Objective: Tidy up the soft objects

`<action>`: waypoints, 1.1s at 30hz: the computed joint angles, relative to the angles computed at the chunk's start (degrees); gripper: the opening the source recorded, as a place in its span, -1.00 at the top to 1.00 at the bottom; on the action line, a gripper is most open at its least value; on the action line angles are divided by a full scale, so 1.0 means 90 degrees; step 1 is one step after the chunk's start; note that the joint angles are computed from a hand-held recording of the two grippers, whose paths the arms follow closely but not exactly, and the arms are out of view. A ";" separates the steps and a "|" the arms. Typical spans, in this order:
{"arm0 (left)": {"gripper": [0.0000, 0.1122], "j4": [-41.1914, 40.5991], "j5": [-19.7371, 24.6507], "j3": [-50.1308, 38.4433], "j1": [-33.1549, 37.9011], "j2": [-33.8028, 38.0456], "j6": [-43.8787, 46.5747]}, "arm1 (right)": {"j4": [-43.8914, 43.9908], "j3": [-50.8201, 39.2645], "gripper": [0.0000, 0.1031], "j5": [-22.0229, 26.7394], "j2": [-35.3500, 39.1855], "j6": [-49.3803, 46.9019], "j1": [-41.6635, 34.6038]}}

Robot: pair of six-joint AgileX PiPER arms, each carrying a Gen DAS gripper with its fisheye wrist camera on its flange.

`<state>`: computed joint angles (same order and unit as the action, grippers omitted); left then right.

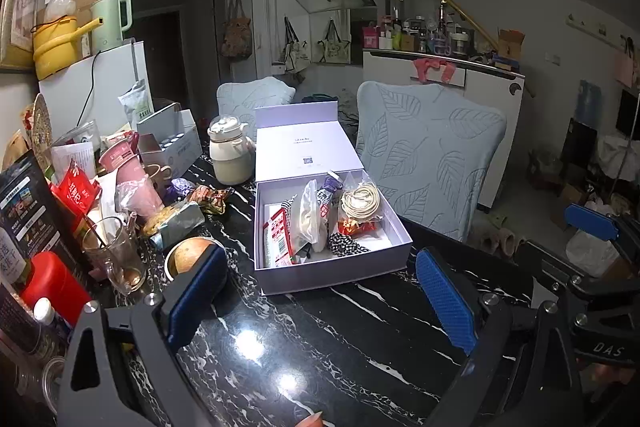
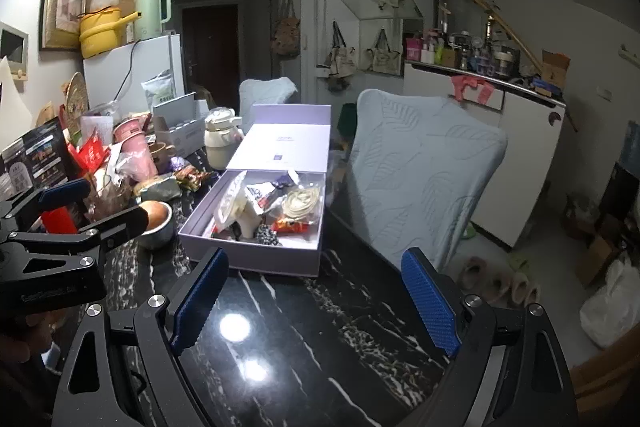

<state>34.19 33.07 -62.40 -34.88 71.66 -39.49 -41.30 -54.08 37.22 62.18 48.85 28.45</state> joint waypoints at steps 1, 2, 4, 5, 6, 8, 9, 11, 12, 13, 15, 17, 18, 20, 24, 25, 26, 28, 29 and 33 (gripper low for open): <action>-0.73 0.0021 0.0009 0.0003 -0.0011 -0.0012 -0.0018 | -0.0021 -0.0008 -0.73 0.0015 0.0001 0.0023 0.0012; -0.73 0.0049 0.0032 0.0002 -0.0028 -0.0024 -0.0050 | -0.0050 -0.0022 -0.73 0.0034 0.0007 0.0056 0.0030; -0.73 0.0059 0.0073 -0.0006 -0.0048 -0.0030 -0.0081 | -0.0037 -0.0040 -0.73 0.0052 0.0010 0.0042 0.0030; -0.73 0.0020 0.0076 -0.0005 -0.0052 -0.0042 -0.0055 | -0.0027 -0.0041 -0.73 0.0050 0.0008 0.0028 0.0023; -0.73 -0.0032 0.0073 -0.0006 -0.0038 -0.0052 -0.0001 | -0.0024 -0.0040 -0.73 0.0044 0.0007 0.0024 0.0014; -0.73 -0.0092 0.0112 -0.0027 -0.0056 -0.0052 0.0053 | -0.0034 -0.0066 -0.73 0.0101 0.0001 0.0060 0.0045; -0.73 -0.0102 0.0122 -0.0031 -0.0061 -0.0055 0.0067 | -0.0022 -0.0072 -0.73 0.0110 -0.0002 0.0057 0.0048; -0.73 -0.0099 0.0151 -0.0035 -0.0069 -0.0065 0.0067 | -0.0027 -0.0077 -0.73 0.0160 -0.0014 0.0075 0.0067; -0.73 -0.0105 0.0156 -0.0034 -0.0069 -0.0072 0.0073 | -0.0079 -0.0078 -0.73 0.0208 -0.0020 0.0137 0.0110; -0.73 -0.0120 0.0162 -0.0035 -0.0065 -0.0080 0.0088 | -0.0122 -0.0078 -0.73 0.0251 -0.0031 0.0183 0.0143; -0.73 -0.0114 0.0166 -0.0039 -0.0068 -0.0070 0.0083 | -0.0223 -0.0080 -0.73 0.0344 -0.0040 0.0308 0.0237; -0.73 -0.0126 0.0199 -0.0040 -0.0071 -0.0088 0.0075 | -0.0249 -0.0094 -0.73 0.0396 -0.0034 0.0354 0.0281; -0.73 -0.0155 0.0203 -0.0038 -0.0059 -0.0093 0.0102 | -0.0246 -0.0096 -0.73 0.0414 -0.0033 0.0364 0.0292; -0.73 -0.0226 0.0236 -0.0050 -0.0056 -0.0101 0.0179 | -0.0232 -0.0102 -0.73 0.0445 -0.0025 0.0380 0.0308; -0.73 -0.0196 0.0230 -0.0037 -0.0049 -0.0111 0.0163 | -0.0228 -0.0112 -0.73 0.0465 -0.0006 0.0397 0.0334; -0.73 -0.0199 0.0229 -0.0042 -0.0038 -0.0108 0.0175 | -0.0237 -0.0111 -0.73 0.0479 -0.0011 0.0404 0.0347; -0.73 -0.0199 0.0236 -0.0046 -0.0036 -0.0108 0.0183 | -0.0262 -0.0102 -0.73 0.0479 -0.0011 0.0435 0.0359; -0.73 -0.0203 0.0241 -0.0043 -0.0033 -0.0111 0.0199 | -0.0260 -0.0102 -0.73 0.0481 -0.0011 0.0437 0.0360; -0.73 -0.0198 0.0240 -0.0045 -0.0035 -0.0109 0.0190 | -0.0258 -0.0098 -0.73 0.0471 -0.0014 0.0435 0.0356; -0.73 -0.0196 0.0268 -0.0065 -0.0038 -0.0094 0.0212 | -0.0275 -0.0095 -0.73 0.0510 -0.0009 0.0478 0.0365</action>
